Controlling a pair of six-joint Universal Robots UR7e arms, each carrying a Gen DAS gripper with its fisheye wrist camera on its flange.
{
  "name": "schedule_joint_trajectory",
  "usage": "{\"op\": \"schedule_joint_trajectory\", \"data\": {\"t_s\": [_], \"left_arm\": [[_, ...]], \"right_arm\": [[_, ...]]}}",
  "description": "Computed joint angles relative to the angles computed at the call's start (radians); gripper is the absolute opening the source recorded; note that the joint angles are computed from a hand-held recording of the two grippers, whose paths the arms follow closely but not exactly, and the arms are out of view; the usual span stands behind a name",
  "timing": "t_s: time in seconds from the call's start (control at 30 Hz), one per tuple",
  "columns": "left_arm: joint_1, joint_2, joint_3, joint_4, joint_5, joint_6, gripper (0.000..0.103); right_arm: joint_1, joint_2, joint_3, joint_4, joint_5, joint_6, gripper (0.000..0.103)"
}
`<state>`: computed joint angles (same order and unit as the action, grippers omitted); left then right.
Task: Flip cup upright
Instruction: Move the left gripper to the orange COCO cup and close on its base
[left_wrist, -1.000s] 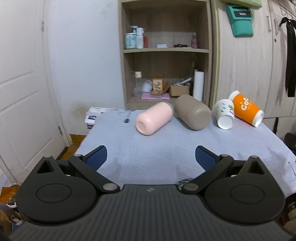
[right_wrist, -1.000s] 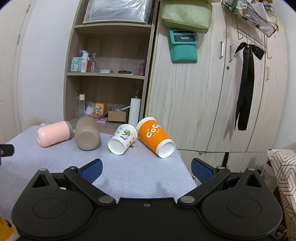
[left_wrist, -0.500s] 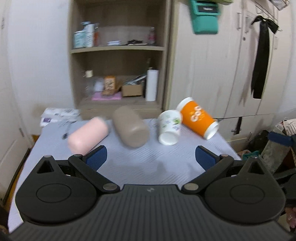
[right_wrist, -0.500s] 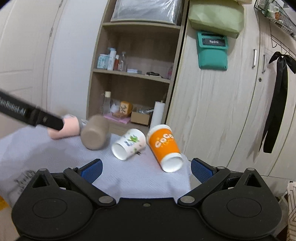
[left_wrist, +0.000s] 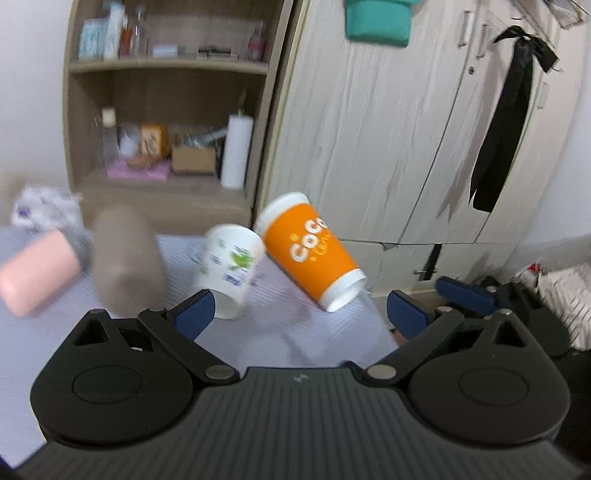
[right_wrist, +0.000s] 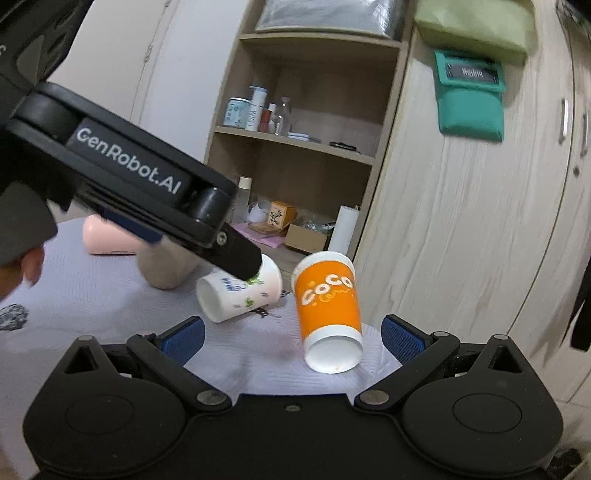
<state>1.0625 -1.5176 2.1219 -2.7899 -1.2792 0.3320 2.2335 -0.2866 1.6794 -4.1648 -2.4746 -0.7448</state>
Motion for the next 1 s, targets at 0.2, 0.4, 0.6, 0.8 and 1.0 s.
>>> {"op": "schedule_joint_trajectory", "data": {"t_s": [0.2,0.4,0.6,0.8,1.0], "left_arm": [[0.020,0.141,-0.078,0.001,-0.041,-0.106,0.096],[0.031,0.223,-0.144,0.046,-0.055,-0.137,0.093],[0.051,0.257,-0.166,0.026,-0.066,-0.165,0.093],[0.057,0.272,-0.186,0.058,-0.086,-0.201,0.091],[0.062,0.284,-0.192,0.055,-0.091,-0.215,0.087]], "right_arm": [[-0.097,-0.047,0.043,0.038,0.098,0.045,0.103],[-0.159,-0.047,0.011,0.107,0.119,0.043,0.102],[-0.206,-0.071,0.024,0.140,0.209,0.063,0.103],[-0.235,-0.089,0.014,0.191,0.229,0.109,0.097],[-0.236,-0.086,0.009,0.225,0.221,0.131,0.080]]}}
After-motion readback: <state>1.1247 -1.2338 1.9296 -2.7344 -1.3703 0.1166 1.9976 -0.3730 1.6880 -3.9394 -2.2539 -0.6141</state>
